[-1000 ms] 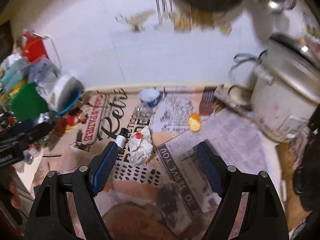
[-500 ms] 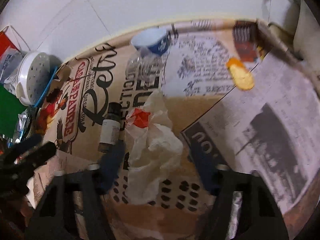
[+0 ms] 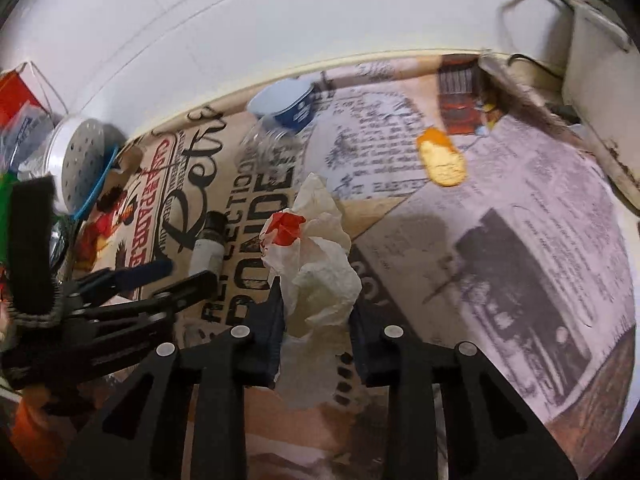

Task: Collect trash
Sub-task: 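Grasp the white tissue with the right tool while the left tool grasps the small brown bottle, then carry the tissue and brown bottle down over the white bucket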

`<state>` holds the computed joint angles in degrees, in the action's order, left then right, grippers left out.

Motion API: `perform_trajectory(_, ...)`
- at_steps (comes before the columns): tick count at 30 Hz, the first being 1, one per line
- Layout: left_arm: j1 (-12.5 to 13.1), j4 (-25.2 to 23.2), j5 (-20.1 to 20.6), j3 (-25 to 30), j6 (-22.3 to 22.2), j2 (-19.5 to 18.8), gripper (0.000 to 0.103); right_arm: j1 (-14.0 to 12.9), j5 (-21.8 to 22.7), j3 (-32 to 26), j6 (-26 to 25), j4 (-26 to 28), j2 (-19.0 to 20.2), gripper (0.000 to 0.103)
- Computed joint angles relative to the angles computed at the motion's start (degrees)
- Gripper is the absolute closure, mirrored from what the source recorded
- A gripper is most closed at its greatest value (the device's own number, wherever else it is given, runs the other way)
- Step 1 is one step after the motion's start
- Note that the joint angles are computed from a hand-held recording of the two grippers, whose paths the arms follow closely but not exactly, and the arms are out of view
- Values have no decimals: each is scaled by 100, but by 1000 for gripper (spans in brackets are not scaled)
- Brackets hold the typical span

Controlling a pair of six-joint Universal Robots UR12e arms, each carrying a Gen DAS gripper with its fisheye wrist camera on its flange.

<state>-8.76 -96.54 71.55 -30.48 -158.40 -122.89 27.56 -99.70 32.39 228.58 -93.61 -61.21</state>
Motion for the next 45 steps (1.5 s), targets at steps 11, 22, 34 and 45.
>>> perform_trajectory(11,-163,552,538,-326,-325,99,74,61,-242,934,110,-433,-604,77)
perform_trajectory(22,-349,1491,399,-1519,-725,1112,76,198,-491,1921,-41,-1076,-1408,78)
perform_trajectory(34,-601,2592,438,-2790,-1497,2443,76,542,-815,2513,-697,-1686,-2126,78)
perform_trajectory(45,-377,2850,91,-3516,-1447,3328,76,1169,-1492,2466,-596,-1840,-2213,78)
